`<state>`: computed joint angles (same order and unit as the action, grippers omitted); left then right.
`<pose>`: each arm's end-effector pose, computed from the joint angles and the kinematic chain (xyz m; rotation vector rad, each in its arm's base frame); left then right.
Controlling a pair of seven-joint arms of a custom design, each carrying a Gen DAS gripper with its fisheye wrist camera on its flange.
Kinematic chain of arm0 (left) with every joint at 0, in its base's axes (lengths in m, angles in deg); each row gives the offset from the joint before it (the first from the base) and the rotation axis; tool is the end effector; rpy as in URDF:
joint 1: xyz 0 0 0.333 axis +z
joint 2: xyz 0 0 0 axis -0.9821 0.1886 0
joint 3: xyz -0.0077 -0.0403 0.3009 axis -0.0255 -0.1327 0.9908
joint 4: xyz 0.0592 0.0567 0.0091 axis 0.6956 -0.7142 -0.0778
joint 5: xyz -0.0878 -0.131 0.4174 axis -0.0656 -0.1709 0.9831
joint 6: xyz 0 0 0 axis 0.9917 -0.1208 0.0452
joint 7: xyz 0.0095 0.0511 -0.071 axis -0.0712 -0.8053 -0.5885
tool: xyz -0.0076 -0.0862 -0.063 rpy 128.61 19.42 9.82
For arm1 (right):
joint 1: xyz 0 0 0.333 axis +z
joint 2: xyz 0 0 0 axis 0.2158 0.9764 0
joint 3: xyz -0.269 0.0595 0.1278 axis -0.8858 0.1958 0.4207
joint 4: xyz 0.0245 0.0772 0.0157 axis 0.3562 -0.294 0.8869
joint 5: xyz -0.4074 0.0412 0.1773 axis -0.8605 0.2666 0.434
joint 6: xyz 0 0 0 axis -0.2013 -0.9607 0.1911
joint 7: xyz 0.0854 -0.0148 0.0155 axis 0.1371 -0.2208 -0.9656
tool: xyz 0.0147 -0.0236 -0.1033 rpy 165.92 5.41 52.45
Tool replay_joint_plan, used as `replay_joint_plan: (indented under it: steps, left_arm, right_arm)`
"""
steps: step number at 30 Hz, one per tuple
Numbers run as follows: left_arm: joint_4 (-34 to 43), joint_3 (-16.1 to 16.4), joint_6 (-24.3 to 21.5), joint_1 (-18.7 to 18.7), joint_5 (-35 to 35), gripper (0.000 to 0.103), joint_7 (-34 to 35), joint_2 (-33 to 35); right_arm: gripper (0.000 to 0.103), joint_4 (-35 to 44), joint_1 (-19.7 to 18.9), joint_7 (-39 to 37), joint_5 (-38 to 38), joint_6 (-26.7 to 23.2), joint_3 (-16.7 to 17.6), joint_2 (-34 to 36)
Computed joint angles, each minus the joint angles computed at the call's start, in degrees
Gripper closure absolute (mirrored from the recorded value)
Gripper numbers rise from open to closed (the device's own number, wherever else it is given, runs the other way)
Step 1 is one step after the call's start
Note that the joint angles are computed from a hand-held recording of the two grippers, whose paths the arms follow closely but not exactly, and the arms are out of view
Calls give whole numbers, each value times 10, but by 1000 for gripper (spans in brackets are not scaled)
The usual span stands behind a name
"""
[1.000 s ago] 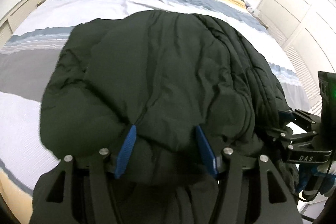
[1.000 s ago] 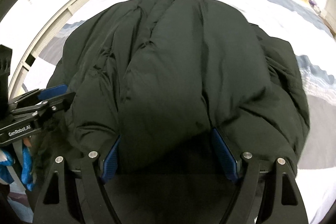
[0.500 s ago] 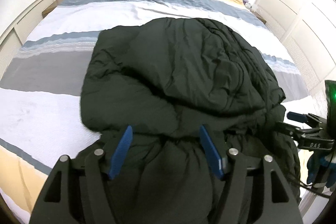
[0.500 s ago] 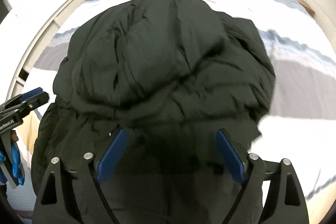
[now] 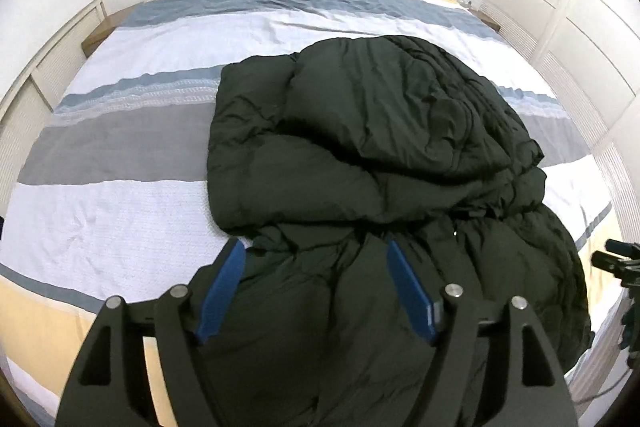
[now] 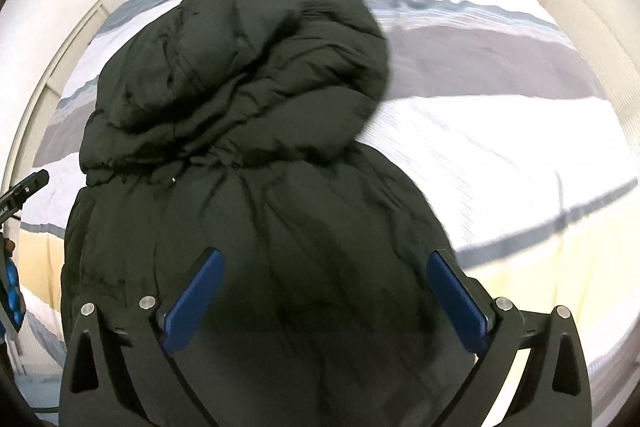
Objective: Fold large clothes
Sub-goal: 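Move both open grippers to the side edge of the folded coat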
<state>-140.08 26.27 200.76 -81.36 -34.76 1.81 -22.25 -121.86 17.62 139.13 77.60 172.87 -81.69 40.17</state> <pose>0.4837 -0.0999 0.5368 -2.1201 1.7152 -0.5437 0.5100 0.0172 0.5645 -2.1799 1.7424 -0.1801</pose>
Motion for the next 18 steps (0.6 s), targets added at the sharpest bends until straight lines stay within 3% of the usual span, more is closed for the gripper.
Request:
replay_joint_plan:
  steps: [7,18]
  left_arm:
    - [-12,-24,-30,11,35,28,-40,-36]
    - [-23,-55,-95,-3,74,27,-141,-63]
  right_arm:
    - [1,-17,-23,-26,-6,-34,-24,-31]
    - [1,-4,-64,-92,14,-76,-57,3]
